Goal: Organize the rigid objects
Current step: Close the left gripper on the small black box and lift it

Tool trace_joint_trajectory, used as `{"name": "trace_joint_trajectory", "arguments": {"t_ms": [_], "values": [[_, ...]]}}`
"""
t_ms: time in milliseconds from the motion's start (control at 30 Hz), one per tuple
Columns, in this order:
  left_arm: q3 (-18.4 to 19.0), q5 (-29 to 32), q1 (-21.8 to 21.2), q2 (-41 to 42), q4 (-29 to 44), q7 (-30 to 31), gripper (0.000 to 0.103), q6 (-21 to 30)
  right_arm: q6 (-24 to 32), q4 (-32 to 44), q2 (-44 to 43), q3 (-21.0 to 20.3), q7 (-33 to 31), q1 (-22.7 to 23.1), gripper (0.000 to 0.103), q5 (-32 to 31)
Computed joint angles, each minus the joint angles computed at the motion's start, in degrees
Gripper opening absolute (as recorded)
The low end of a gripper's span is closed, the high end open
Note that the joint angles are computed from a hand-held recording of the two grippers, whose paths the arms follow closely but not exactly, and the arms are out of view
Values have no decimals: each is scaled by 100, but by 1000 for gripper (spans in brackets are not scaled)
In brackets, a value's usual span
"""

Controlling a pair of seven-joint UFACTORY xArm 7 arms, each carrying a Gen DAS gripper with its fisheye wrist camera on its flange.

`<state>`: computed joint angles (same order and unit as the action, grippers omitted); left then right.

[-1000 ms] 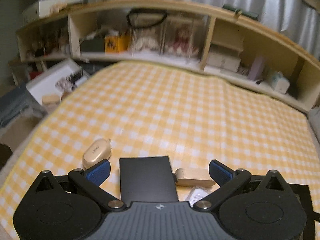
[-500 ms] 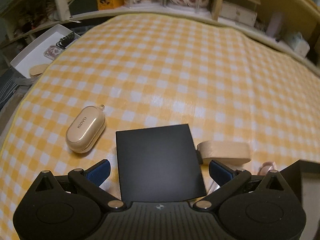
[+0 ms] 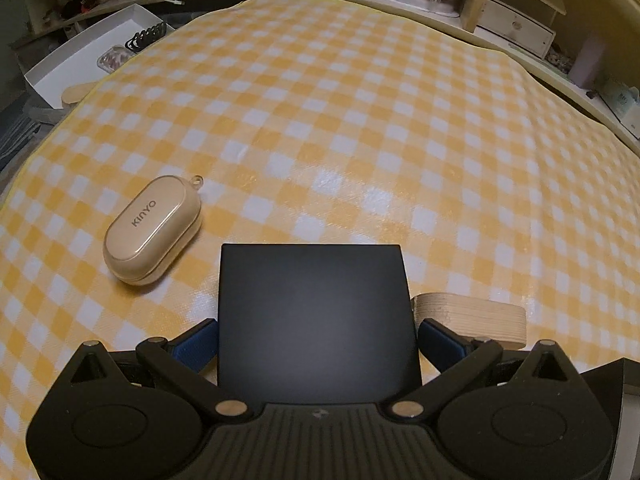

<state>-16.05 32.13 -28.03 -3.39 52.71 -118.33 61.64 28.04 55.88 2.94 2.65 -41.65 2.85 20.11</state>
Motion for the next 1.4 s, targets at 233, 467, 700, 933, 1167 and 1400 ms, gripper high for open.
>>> {"name": "trace_joint_trajectory", "arguments": {"t_ms": [233, 467, 700, 933, 1167, 1400], "values": [[76, -430, 71, -131, -315, -47, 103, -534, -38, -14, 17, 9, 34, 5, 7, -41], [18, -484, 158, -153, -350, -236, 102, -553, -30, -4, 26, 7, 14, 2, 7, -20], [-178, 70, 116, -317, -41, -863, 102, -36, -35, -20, 12, 6, 15, 4, 7, -17], [-350, 907, -132, -111, 528, -913, 102, -242, -25, -6, 19, 8, -3, -2, 7, -8], [-89, 1472, -546, 997, 1639, -378, 102, -1191, 51, 14, 11, 4, 7, -2, 6, 16], [447, 1672, -988, 1994, 2680, -113, 102, -1738, 74, 24, 13, 5, 6, -8, 6, 42]]}}
